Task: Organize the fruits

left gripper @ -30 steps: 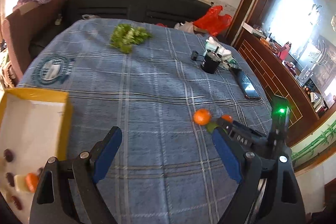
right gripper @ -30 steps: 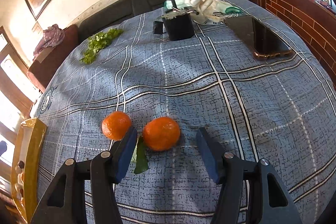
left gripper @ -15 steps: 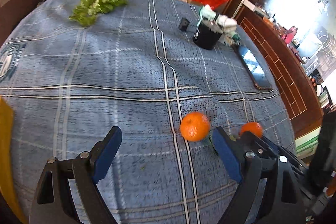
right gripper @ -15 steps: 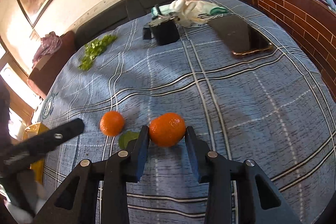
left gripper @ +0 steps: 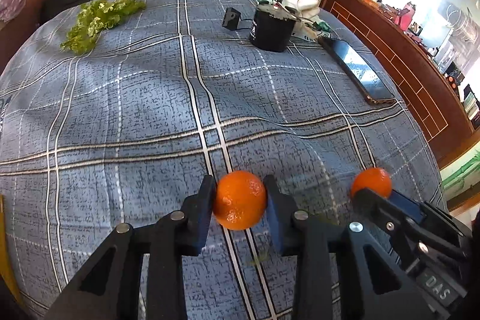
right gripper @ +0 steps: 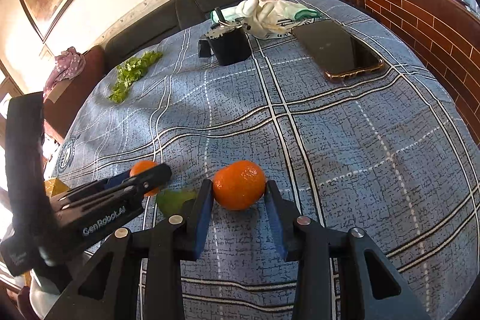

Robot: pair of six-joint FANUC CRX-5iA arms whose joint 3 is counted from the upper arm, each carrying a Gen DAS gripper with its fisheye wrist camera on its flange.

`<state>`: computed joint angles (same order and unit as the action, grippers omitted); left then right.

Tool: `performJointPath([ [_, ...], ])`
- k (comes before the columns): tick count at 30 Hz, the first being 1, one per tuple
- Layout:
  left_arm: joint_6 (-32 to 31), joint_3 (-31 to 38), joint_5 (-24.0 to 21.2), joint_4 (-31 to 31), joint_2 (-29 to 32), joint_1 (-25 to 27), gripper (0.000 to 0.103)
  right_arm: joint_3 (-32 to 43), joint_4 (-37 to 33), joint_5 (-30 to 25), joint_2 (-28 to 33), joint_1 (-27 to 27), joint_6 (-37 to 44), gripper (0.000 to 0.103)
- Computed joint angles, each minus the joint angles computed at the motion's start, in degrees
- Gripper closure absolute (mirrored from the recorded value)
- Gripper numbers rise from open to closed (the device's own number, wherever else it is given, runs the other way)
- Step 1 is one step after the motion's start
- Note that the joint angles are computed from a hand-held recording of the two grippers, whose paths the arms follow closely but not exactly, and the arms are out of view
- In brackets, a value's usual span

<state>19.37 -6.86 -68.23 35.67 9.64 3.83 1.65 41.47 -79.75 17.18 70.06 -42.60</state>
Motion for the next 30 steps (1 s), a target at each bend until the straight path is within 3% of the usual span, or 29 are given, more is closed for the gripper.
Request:
performJointPath([
  [4,-0.72,-1.40,0.72,1.13,-1.46,1.88,0.072,-0.23,0.34,0.45,-0.02,-0.03,-0.31,0.065],
  [9,-0.62,-1.25,-2.11,3.68,-2.55,5.88,0.072,-1.64,3.10,3.14,-0.41,0.04,-0.55,0.065],
  [19,-8.02,-4.72,-4.52,9.73,-7.31,16.86,0.071,1.18,5.33,4.71,2.23,0.04,3.57,0.065],
  [27,-16.63,-11.91,1.28,16.08,-13.09,23.49,0.071,4.80,5.97,2.87,5.03,0.22,7.56,0.065],
  [30,-17.45,-12.24,0.42,17.37,-13.04,26.56,0.071,7.47,5.44,1.52,7.02,0.27,9.89,0.065],
])
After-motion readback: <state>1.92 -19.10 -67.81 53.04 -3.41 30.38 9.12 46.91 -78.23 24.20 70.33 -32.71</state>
